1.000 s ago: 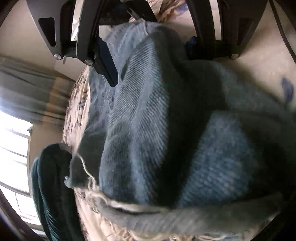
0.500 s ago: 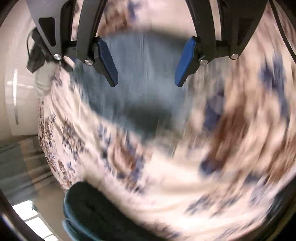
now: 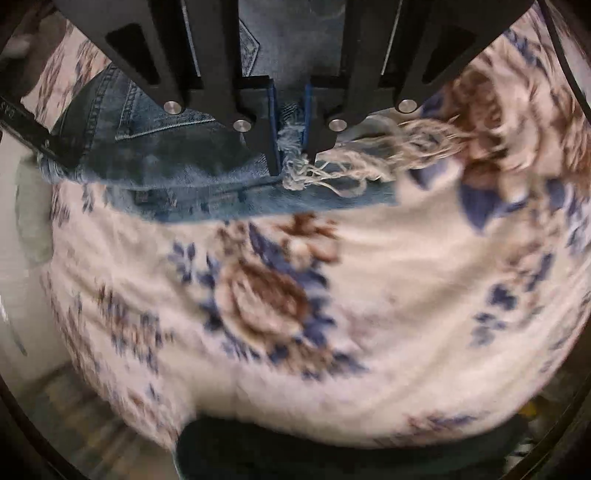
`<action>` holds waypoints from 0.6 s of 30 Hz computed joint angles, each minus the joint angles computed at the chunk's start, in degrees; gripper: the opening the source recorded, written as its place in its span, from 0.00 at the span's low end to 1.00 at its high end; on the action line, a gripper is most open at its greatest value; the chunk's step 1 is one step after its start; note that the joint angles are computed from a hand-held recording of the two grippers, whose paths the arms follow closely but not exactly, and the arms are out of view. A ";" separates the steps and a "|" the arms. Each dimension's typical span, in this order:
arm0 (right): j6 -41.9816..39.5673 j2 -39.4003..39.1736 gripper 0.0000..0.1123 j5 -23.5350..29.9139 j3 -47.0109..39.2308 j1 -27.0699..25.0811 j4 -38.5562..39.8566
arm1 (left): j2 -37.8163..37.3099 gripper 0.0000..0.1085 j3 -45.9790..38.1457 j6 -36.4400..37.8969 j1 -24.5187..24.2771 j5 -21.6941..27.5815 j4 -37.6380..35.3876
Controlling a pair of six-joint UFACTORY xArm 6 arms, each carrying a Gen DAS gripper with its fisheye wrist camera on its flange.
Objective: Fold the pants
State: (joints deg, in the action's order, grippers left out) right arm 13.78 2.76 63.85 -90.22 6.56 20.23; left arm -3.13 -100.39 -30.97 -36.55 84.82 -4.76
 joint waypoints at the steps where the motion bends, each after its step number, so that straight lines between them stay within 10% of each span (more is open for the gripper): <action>1: -0.56 0.24 0.28 -0.41 -0.95 0.35 0.56 | -0.37 0.07 -0.20 -0.46 0.51 0.16 0.35; 12: 5.80 22.22 0.37 13.45 -26.80 0.44 -2.24 | 3.27 0.14 3.16 -8.17 9.13 -5.19 -6.61; 14: 5.44 16.52 0.71 8.71 -19.57 -1.15 2.26 | -3.00 0.34 8.43 -10.32 9.22 -10.93 -5.78; 16: 5.13 8.91 0.87 1.62 -9.83 -2.19 5.67 | -10.90 0.94 15.63 -13.14 7.51 -18.50 -2.45; 18: 5.52 0.70 0.87 -3.60 0.66 -3.04 9.78 | -18.45 0.95 21.24 -17.57 4.67 -19.74 -0.71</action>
State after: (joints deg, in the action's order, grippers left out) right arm 19.30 3.46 60.25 -89.56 3.52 30.02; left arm -21.57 -79.14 -48.54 -31.89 65.08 -5.48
